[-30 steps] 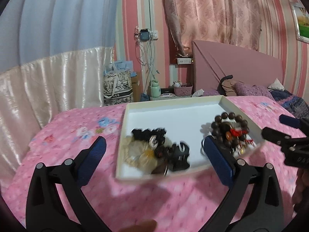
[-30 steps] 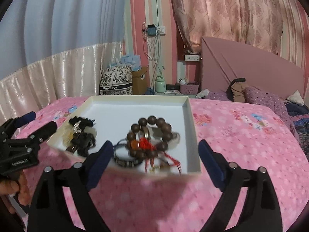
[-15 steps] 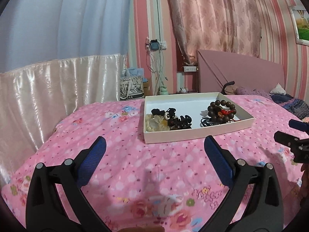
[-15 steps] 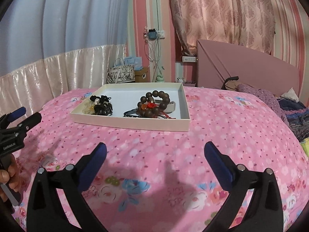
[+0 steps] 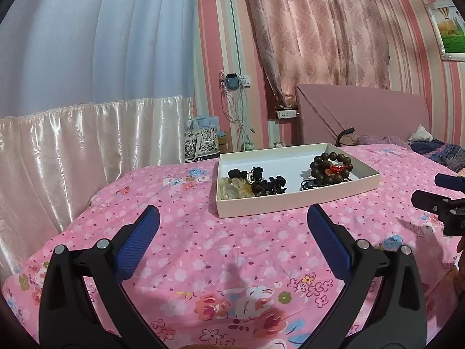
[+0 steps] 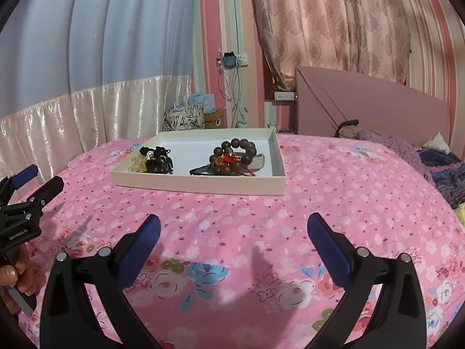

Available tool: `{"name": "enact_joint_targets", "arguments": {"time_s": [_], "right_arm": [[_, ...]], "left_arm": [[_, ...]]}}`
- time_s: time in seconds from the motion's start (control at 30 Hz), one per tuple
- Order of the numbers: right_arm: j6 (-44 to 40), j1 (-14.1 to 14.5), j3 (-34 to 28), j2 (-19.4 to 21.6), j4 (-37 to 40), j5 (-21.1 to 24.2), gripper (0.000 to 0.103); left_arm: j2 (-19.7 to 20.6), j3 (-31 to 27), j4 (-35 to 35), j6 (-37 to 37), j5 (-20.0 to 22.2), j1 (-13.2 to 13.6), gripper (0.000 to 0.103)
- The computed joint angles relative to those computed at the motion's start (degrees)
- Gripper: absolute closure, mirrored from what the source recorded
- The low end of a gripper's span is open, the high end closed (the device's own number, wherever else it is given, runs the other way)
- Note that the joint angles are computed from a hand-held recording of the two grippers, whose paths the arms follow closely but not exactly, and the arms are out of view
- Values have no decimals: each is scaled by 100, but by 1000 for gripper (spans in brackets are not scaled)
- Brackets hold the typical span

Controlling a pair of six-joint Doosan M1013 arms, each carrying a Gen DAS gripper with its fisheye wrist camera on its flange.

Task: Organize jewelry

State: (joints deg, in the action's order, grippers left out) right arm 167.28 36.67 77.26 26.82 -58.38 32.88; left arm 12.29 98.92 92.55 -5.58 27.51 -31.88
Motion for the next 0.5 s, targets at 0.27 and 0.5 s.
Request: {"name": "enact_joint_targets", "arguments": {"time_s": [0.27, 0.5], "right_arm": [[718, 41, 164, -69, -710, -19, 2], [755, 65, 173, -75, -827, 10, 2]], "left_arm": [[17, -32, -103, 10, 119, -7, 3], [20, -41, -132, 24, 121, 7, 3]]}}
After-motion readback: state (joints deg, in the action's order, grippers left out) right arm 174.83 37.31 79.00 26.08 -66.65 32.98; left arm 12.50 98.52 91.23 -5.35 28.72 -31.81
